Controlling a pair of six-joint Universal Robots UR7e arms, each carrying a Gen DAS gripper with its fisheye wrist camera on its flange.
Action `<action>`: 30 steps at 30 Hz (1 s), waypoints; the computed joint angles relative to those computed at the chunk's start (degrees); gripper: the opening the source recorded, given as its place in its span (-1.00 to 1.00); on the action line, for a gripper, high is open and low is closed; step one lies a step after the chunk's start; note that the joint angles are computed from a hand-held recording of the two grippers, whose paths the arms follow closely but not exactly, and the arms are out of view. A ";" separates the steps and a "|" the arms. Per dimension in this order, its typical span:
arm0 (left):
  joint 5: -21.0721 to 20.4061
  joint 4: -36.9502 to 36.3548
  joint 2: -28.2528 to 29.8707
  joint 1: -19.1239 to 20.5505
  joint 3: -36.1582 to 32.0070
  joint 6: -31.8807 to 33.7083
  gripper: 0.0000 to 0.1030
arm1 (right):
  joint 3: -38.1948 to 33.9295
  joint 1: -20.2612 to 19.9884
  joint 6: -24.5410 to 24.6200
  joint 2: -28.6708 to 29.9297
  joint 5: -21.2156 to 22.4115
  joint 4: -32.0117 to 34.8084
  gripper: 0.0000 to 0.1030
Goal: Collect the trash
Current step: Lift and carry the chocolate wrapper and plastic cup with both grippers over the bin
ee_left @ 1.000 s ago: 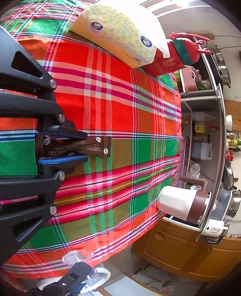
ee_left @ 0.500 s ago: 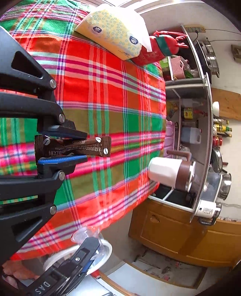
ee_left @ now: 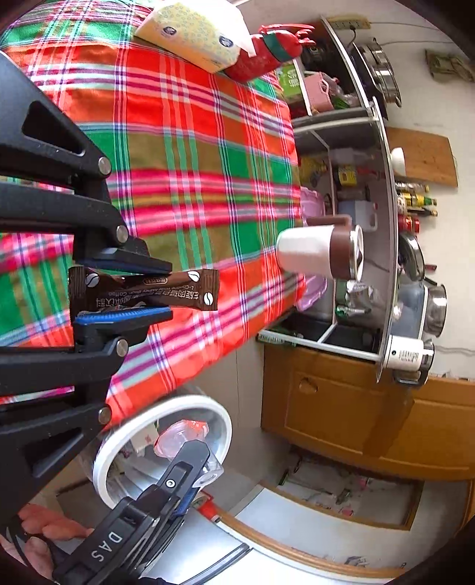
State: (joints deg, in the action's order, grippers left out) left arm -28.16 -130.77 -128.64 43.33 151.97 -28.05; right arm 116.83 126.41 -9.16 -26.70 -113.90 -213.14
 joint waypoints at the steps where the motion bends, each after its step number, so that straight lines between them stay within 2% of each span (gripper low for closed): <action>1: -0.10 -0.14 0.63 -0.66 0.07 -0.32 -0.63 | 0.61 -0.29 -0.11 -0.46 -0.08 -0.52 -0.34; 5: -0.78 -1.79 4.06 -2.64 0.25 -1.02 -0.63 | 3.32 -1.59 -0.59 -2.52 -0.76 -2.95 -0.34; 10: -2.83 -8.18 10.22 -3.98 0.83 0.00 -0.63 | 6.11 -3.50 -1.04 -4.86 -1.79 -5.18 -0.34; 21: -9.16 -25.75 28.11 -2.69 -0.35 5.17 -0.63 | 10.20 -9.01 -2.36 -9.05 -4.44 -6.83 -0.34; 30: -12.64 -32.46 37.54 -1.34 -1.84 6.53 -0.63 | 11.62 -12.48 -2.47 -10.39 -5.75 -6.75 -0.34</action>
